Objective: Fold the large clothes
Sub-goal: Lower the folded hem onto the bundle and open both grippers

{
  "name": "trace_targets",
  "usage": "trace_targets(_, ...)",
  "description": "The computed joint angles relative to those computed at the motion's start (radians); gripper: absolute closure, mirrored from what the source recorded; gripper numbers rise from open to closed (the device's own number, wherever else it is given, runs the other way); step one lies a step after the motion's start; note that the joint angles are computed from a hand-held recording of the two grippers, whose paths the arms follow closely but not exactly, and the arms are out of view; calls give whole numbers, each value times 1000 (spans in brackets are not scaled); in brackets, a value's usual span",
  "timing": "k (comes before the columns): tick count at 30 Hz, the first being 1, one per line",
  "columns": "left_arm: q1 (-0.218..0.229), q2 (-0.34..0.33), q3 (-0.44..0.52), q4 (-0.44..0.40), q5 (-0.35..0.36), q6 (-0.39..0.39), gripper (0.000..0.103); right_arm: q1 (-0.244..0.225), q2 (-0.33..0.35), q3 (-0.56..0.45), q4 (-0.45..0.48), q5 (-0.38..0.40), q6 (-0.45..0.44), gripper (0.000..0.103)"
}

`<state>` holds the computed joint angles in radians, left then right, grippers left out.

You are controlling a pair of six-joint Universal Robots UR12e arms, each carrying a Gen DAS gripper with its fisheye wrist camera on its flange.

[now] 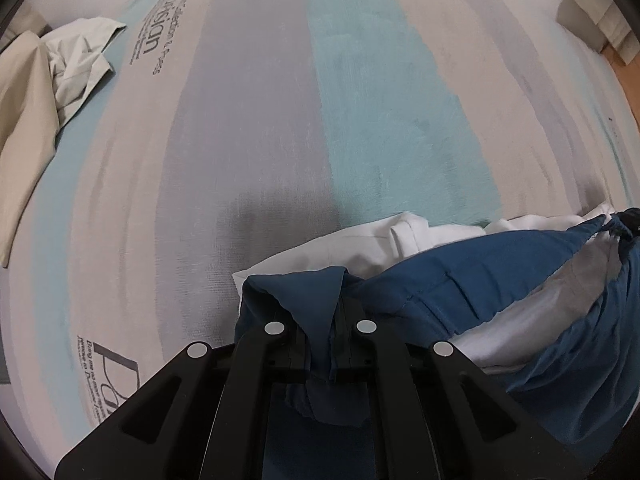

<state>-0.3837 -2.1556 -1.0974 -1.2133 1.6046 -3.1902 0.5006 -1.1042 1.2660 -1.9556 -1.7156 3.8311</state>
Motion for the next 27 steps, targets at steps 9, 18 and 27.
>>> trace_targets(9, -1, 24, -87, 69, 21, 6, 94, 11, 36, -40, 82, -7, -104, 96)
trace_targets(18, -17, 41, -100, 99, 68, 32, 91, 44, 19, -27, 57, -61, -130, 90)
trace_targets(27, -18, 43, -79, 89, 78, 44, 87, 36, -2, -18, 35, -49, -119, 89)
